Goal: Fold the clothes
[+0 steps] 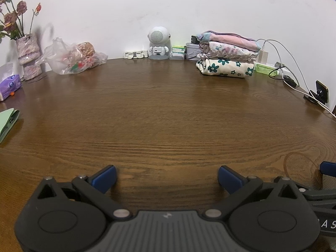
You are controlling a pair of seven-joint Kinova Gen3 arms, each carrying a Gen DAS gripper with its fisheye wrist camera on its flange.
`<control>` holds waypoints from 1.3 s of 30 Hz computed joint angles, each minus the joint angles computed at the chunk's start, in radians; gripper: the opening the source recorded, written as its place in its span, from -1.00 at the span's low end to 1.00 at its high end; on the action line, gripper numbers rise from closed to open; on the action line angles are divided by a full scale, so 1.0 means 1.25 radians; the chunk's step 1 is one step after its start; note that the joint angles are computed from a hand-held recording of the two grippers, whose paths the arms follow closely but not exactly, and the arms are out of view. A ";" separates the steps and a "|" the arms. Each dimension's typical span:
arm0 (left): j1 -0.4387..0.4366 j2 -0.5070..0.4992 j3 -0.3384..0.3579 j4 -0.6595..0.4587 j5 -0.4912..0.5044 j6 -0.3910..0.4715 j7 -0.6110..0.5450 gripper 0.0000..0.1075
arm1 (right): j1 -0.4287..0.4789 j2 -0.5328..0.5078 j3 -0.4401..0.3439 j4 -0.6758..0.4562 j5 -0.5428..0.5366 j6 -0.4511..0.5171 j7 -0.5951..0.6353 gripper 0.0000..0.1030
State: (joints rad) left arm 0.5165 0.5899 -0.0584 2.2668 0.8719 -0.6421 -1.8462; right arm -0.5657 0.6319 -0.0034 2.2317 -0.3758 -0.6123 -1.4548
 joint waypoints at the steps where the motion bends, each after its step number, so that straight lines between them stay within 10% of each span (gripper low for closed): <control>1: 0.002 -0.001 0.000 0.003 0.004 -0.002 0.001 0.92 | 0.002 -0.001 -0.002 0.002 0.005 -0.001 0.000 0.99; 39: -0.004 -0.005 0.001 0.014 -0.021 -0.002 0.014 0.92 | -0.011 -0.005 0.000 0.012 -0.020 -0.008 0.001 0.99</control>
